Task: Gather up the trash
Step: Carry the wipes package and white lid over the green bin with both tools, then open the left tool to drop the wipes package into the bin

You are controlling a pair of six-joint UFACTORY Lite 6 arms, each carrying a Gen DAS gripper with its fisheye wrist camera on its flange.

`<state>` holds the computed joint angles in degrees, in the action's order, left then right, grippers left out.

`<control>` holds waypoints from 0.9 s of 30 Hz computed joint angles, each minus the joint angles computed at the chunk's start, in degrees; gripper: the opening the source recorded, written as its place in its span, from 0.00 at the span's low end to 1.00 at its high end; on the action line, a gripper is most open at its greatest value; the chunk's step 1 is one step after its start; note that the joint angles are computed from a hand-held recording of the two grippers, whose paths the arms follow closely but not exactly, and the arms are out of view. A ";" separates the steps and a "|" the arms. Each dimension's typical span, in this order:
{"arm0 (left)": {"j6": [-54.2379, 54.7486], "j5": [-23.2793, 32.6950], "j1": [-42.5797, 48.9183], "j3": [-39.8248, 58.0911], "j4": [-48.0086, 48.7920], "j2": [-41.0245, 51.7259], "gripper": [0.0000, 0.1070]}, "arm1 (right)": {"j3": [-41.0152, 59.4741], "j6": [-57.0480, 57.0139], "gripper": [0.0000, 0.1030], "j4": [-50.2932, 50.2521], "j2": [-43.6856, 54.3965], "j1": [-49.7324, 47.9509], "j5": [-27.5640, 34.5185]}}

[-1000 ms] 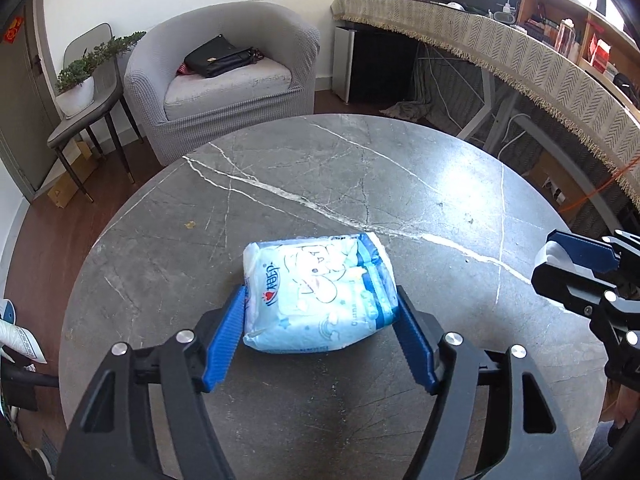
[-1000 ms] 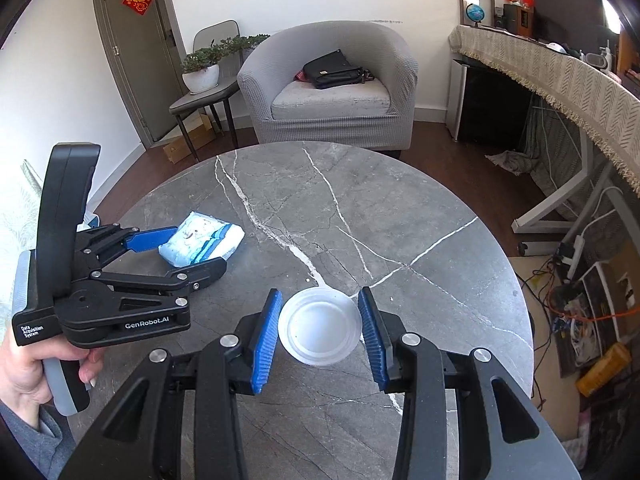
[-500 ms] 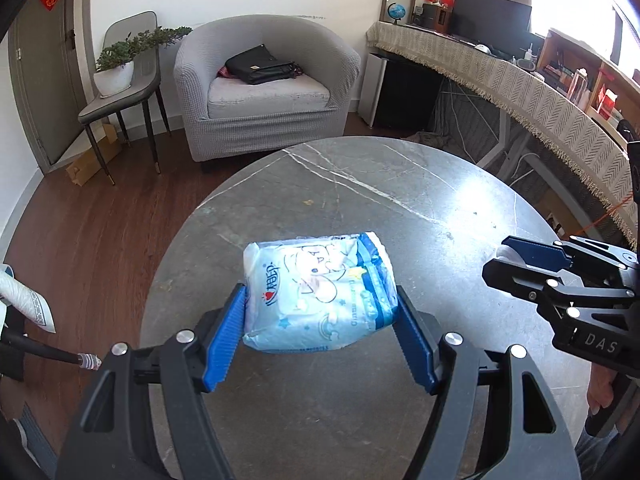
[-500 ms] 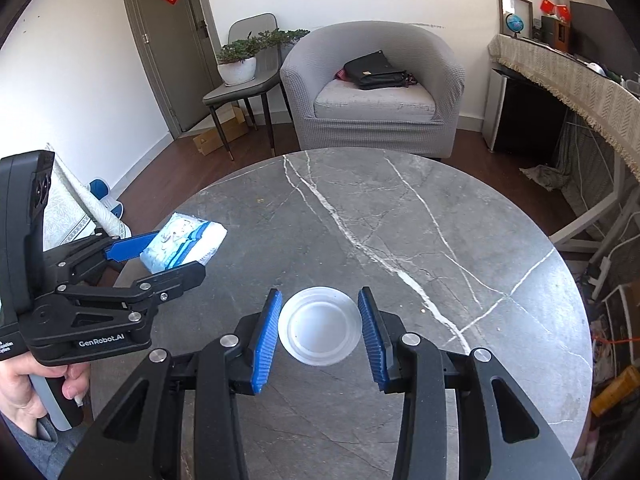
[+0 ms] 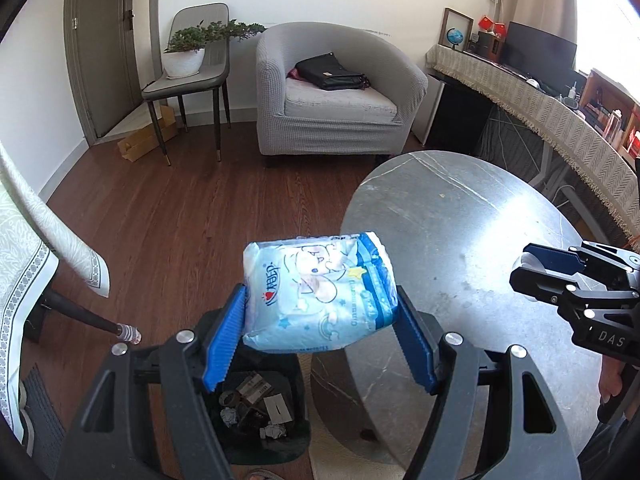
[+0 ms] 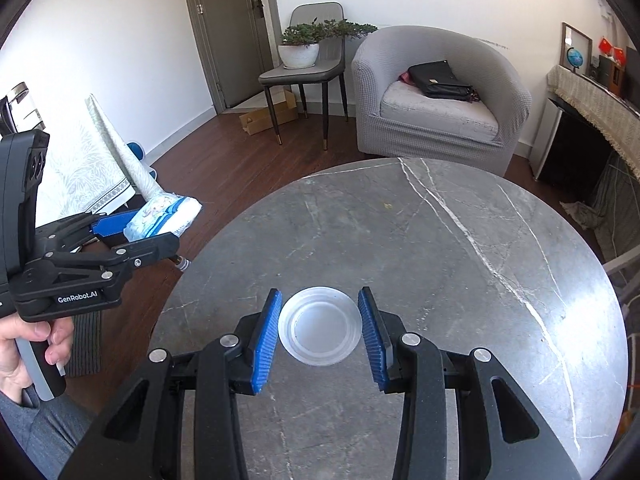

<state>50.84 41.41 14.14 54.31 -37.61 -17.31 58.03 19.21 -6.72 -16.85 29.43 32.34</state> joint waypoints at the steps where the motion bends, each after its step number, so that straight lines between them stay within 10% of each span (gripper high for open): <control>1: 1.97 0.95 2.15 -0.10 -0.89 0.33 0.68 | 0.87 1.04 0.38 -0.74 0.78 1.17 -0.10; 27: 23.41 -4.52 25.48 -0.60 4.92 24.25 0.72 | 31.17 17.97 0.38 -12.03 32.49 24.02 2.80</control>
